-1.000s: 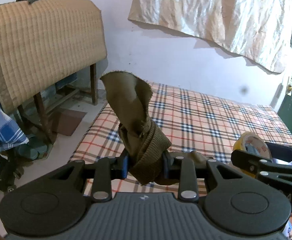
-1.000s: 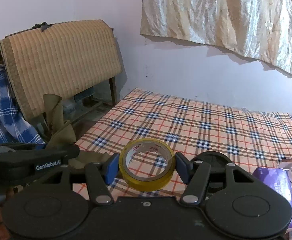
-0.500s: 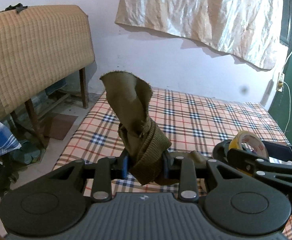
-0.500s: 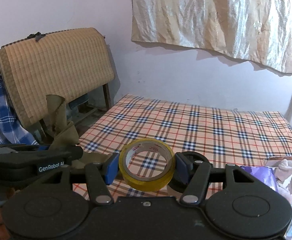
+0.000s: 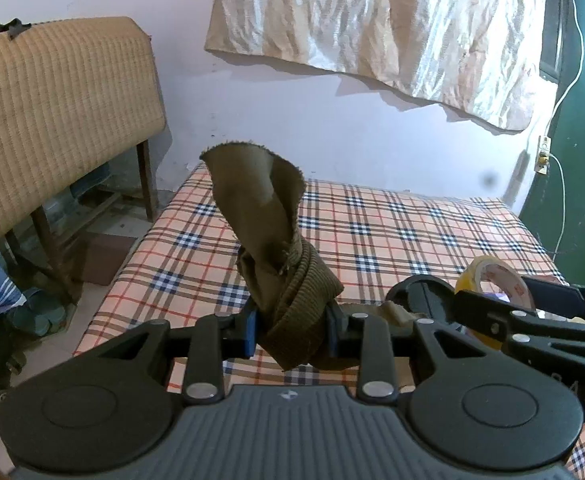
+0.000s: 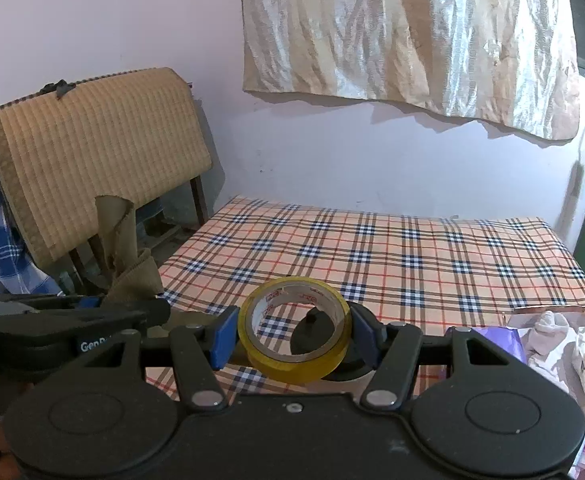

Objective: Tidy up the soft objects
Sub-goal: 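Carry the olive cloth and tape roll with both tools to the clear box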

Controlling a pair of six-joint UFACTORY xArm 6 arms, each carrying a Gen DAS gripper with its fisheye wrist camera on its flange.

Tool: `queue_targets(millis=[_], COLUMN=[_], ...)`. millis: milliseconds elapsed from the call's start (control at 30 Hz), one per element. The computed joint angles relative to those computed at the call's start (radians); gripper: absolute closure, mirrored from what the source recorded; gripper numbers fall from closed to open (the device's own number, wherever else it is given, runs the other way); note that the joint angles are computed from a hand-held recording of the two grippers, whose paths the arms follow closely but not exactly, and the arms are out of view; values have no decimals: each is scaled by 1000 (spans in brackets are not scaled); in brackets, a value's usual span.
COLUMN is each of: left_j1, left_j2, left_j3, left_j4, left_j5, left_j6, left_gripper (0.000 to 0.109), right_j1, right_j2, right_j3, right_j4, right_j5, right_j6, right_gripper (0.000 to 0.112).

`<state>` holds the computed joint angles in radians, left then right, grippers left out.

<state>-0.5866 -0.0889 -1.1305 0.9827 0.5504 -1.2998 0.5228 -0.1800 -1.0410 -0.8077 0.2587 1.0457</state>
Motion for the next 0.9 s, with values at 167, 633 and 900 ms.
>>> queue_targets(millis=[167,633,900], left_j1=[-12,-38,-56], left_j2=[13,49,74], left_j3=[-15,-57,-86], left_j4=[-14,-27,-26], left_j5=[0,-2,2], left_j6=[12,42,47], left_gripper=[75,75,75], right_j1=[-7,-48,-67], right_j2=[-21,-65,-84], right_j3=[18,62,84], right_j4=[2,23,26], right_j5=[6,4,-3], right_j6=[0,-16,-14], right_gripper=[41,41,41])
